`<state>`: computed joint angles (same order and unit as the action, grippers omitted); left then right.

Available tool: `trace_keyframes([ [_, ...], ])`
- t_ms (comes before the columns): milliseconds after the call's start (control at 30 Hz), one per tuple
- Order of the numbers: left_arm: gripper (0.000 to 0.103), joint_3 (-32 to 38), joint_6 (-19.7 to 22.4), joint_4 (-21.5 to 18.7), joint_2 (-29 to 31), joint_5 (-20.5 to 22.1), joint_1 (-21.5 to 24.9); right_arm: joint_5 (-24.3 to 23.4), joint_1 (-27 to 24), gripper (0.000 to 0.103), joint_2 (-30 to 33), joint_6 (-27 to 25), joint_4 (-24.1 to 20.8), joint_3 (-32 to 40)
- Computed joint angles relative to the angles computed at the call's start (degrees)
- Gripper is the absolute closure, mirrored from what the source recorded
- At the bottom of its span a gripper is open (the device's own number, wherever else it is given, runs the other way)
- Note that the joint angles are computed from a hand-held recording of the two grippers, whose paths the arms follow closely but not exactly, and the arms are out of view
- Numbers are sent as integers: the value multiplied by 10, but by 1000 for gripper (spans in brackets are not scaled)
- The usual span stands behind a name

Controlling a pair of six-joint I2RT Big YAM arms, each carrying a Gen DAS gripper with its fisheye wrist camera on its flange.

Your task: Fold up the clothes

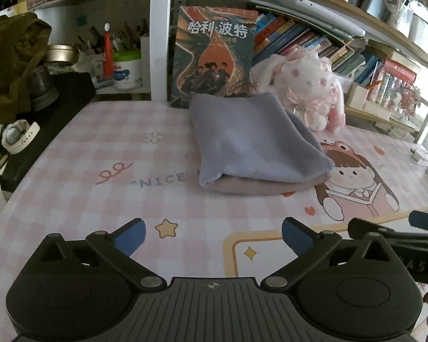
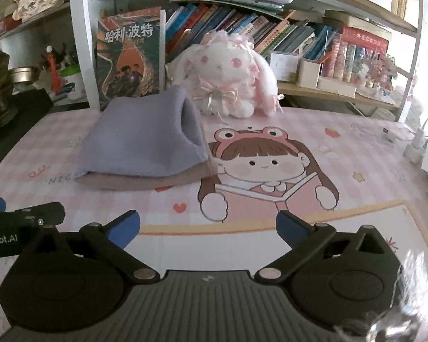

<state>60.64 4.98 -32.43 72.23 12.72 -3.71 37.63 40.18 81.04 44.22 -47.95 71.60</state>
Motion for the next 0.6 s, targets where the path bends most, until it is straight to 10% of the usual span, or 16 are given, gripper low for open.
trace_keyframes([
  [600,0,5,23,-24,2,-24,-5,-3,7,0,-2,27,-15,0],
])
